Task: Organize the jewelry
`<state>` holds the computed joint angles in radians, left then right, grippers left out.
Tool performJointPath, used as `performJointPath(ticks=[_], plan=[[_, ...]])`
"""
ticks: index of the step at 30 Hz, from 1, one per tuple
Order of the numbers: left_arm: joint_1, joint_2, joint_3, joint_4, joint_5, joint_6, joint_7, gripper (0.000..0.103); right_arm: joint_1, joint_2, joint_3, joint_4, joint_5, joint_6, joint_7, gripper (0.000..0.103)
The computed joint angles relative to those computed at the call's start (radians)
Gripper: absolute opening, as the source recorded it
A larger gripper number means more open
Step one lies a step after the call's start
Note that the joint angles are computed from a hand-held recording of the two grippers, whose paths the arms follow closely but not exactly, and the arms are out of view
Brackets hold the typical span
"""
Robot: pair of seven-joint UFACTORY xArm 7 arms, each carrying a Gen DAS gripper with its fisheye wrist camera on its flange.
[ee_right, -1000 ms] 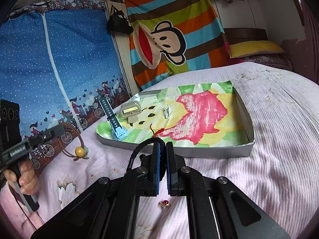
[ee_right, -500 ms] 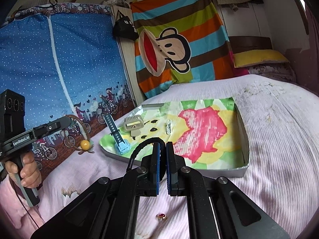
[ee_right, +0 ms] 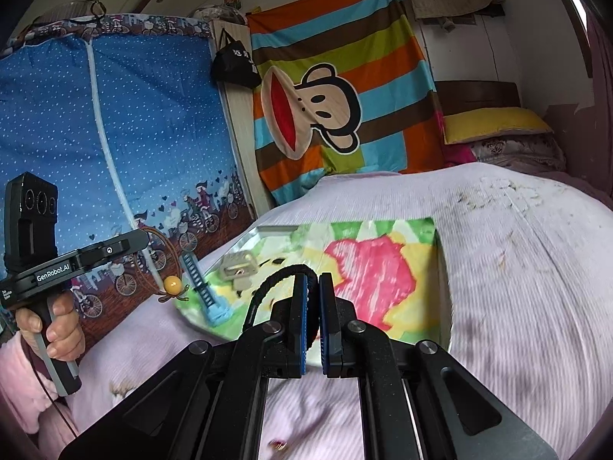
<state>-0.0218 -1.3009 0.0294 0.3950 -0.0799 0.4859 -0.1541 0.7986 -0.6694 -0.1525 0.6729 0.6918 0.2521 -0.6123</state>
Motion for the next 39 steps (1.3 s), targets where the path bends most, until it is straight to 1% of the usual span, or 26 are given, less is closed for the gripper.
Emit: performJointPath(ticks=[4,6,10,14,16,19,20,24,29,31,39], plan=[[-0.007,0.124,0.029,0.03,-0.011,-0.08,0.004,0.003,0.05,0.092,-0.052,0.076,0.033,-0.028,-0.051,0.005],[-0.006,0.185,0.034,0.055,-0.012,-0.105,0.01,0.003,0.085,0.143,-0.086,0.126,0.084,-0.024,-0.093,0.005],[-0.013,0.308,0.053,0.131,-0.013,-0.119,0.033,0.003,0.111,0.243,-0.109,0.221,0.183,-0.022,-0.186,0.005],[-0.03,0.413,0.071,0.209,-0.024,-0.134,0.064,0.003,0.103,0.336,-0.118,0.316,0.261,0.014,-0.259,0.005],[-0.04,0.456,0.078,0.243,-0.033,-0.134,0.08,0.003,0.103,0.38,-0.132,0.366,0.32,0.042,-0.307,0.005],[-0.056,0.51,0.089,0.285,-0.041,-0.132,0.117,0.003,0.077,0.428,-0.123,0.416,0.36,0.067,-0.342,0.005],[-0.07,0.53,0.101,0.301,-0.052,-0.13,0.133,0.003,0.067,0.447,-0.119,0.434,0.369,0.079,-0.351,0.005],[-0.097,0.589,0.134,0.356,-0.098,-0.105,0.176,0.003,0.013,0.509,-0.082,0.484,0.357,0.111,-0.341,0.005],[-0.076,0.663,0.131,0.422,-0.115,-0.038,0.221,0.003,-0.051,0.574,-0.033,0.542,0.348,0.15,-0.33,0.005],[-0.069,0.69,0.129,0.438,-0.124,-0.024,0.237,0.003,-0.075,0.595,-0.007,0.556,0.328,0.146,-0.322,0.005],[-0.055,0.776,0.133,0.481,-0.187,0.021,0.281,0.003,-0.183,0.677,0.083,0.622,0.225,0.196,-0.212,0.005]])
